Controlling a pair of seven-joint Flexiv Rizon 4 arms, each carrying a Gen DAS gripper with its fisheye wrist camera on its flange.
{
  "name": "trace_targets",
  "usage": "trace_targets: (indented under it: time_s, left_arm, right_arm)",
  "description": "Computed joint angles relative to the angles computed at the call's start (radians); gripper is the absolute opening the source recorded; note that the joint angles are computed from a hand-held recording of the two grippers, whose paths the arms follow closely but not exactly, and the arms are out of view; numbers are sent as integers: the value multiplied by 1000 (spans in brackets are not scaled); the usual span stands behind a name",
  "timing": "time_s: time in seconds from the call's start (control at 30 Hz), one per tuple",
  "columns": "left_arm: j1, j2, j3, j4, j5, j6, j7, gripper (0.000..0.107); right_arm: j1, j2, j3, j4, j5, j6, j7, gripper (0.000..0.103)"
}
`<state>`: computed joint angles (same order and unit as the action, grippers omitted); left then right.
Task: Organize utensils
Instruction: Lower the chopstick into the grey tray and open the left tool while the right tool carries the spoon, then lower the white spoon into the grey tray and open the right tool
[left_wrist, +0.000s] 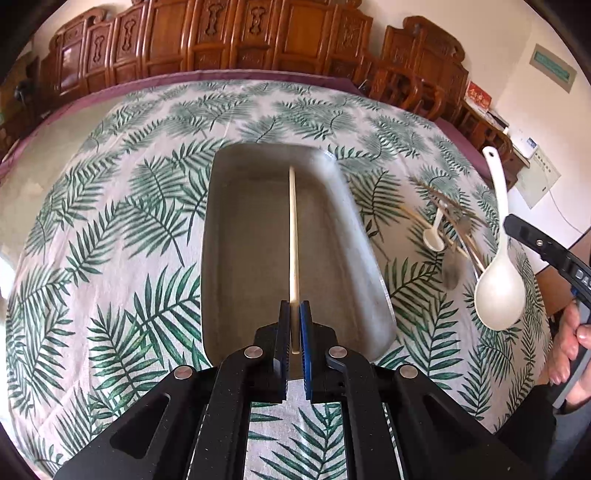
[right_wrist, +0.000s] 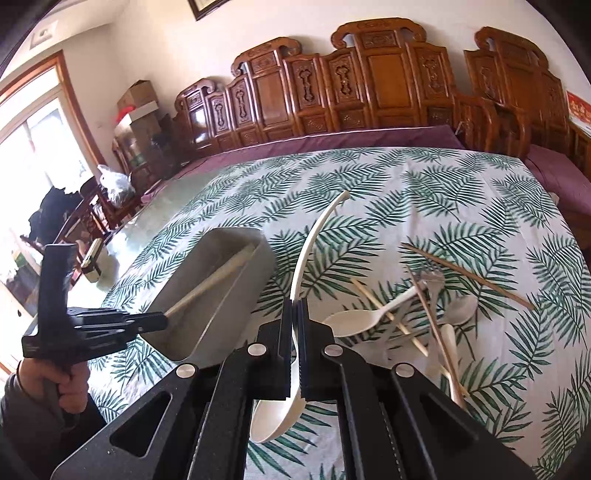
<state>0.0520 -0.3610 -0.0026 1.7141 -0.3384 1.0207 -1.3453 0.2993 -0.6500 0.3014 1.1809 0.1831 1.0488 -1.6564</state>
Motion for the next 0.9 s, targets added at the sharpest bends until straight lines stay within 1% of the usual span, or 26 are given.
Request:
trace_targets:
  time_s: [0.1, 0.2, 0.27, 0.33, 0.4, 0.47, 0.5, 0.6, 0.67, 0.8, 0.87, 0.9]
  left_arm:
    - [-2, 0, 4, -1, 6, 13, -8, 5]
    - [-1, 4, 4, -1, 8, 27, -10, 10]
    - [3, 5, 4, -4, 6, 38, -10, 19]
    - [4, 10, 7, -1, 6, 52, -12, 21]
    - [5, 14, 13, 0, 14, 66, -17, 22]
    - [6, 20, 20, 2, 23, 79, -25, 31]
    - [7, 21, 22, 2, 27, 85, -29, 33]
    - [13, 24, 30, 3, 37, 100, -42, 35]
    - [18, 26, 36, 3, 41, 109, -55, 47]
    - [27, 27, 44, 1, 52, 118, -74, 51]
    - [34, 29, 43, 3, 48, 123, -77, 57]
    - [36, 31, 42, 6, 46, 129, -78, 57]
  right_arm:
    - [12, -3, 2, -8, -7, -13, -4, 4]
    - [29, -10, 6, -25, -12, -26, -9, 4]
    - [39, -24, 13, -52, -9, -39, -14, 4]
    - [50, -37, 17, -78, -5, -49, -17, 4]
    - [63, -58, 23, -118, 1, -64, -21, 4]
    - [76, -82, 27, -162, 7, -82, -24, 4]
    - [85, -95, 27, -186, 8, -92, -24, 4]
    - [114, -135, 23, -254, 9, -121, -26, 4]
    - [128, -158, 20, -292, 12, -142, -27, 4]
    - [162, -218, 11, -385, 10, -206, -34, 4]
    - [179, -238, -2, -409, 5, -230, -33, 4]
    - [186, -248, -8, -420, 0, -244, -34, 4]
